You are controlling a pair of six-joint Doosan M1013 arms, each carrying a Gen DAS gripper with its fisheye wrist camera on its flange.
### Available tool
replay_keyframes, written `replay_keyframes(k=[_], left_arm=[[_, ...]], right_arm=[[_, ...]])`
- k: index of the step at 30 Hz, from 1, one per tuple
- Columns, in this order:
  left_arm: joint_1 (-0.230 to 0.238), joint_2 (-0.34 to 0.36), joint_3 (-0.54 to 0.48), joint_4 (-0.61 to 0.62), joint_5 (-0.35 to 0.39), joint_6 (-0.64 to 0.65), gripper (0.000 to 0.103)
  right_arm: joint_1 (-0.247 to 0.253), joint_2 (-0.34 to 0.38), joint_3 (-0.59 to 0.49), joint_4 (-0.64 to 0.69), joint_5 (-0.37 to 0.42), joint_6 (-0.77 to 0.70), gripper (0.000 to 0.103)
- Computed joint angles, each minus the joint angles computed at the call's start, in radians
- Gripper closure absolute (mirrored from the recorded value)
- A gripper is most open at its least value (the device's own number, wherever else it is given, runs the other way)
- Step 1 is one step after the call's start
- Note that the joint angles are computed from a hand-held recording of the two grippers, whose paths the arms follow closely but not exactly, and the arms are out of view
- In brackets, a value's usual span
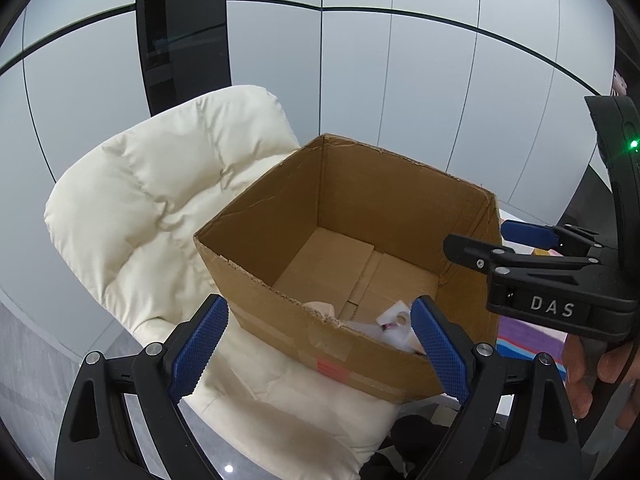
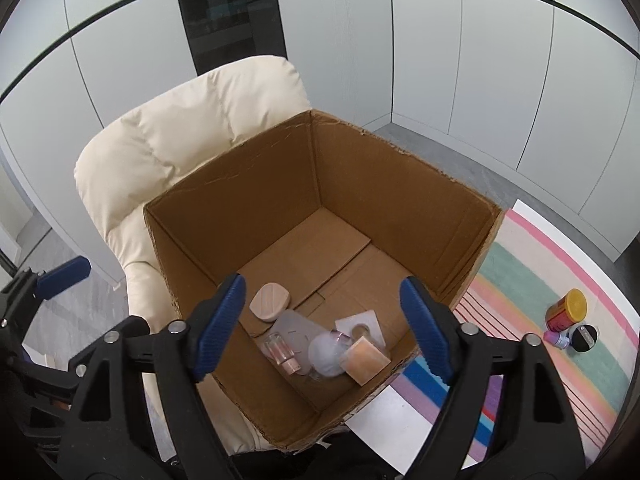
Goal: Organize objects
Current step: 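Lower the white compact with the right tool into the box and release, then move both tools back over the remaining cosmetics on the rug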
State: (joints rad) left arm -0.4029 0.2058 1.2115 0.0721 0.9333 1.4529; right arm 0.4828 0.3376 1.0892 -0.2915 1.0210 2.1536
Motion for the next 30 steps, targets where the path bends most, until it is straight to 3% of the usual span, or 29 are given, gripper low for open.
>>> replay_keyframes(k=[7, 10, 19, 21, 30], left_arm=[[-0.012, 0.006, -0.010, -0.011, -0.005, 0.012, 0.010], [-0.020, 0.011, -0.016, -0.015, -0.005, 0.016, 0.010], [-0.044, 0.031, -0.043, -0.035, -0.003, 0.034, 0.010], [-0.053, 0.035, -0.050, -0.036, -0.002, 0.036, 0.010], [-0.091, 0.055, -0.077, -0.053, 0.002, 0.062, 0.010]], right_arm=[[-0.012, -0.015, 0.016, -0.008, -0.003, 0.023, 0.018], [-0.013, -0.025, 0.028, -0.032, -0.008, 0.040, 0.008], [-0.028, -0.062, 0.071, -0.084, 0.005, 0.089, 0.006], [-0.032, -0.074, 0.085, -0.105, 0.007, 0.107, 0.000], [-0.061, -0.122, 0.145, -0.151, 0.020, 0.181, 0.000]])
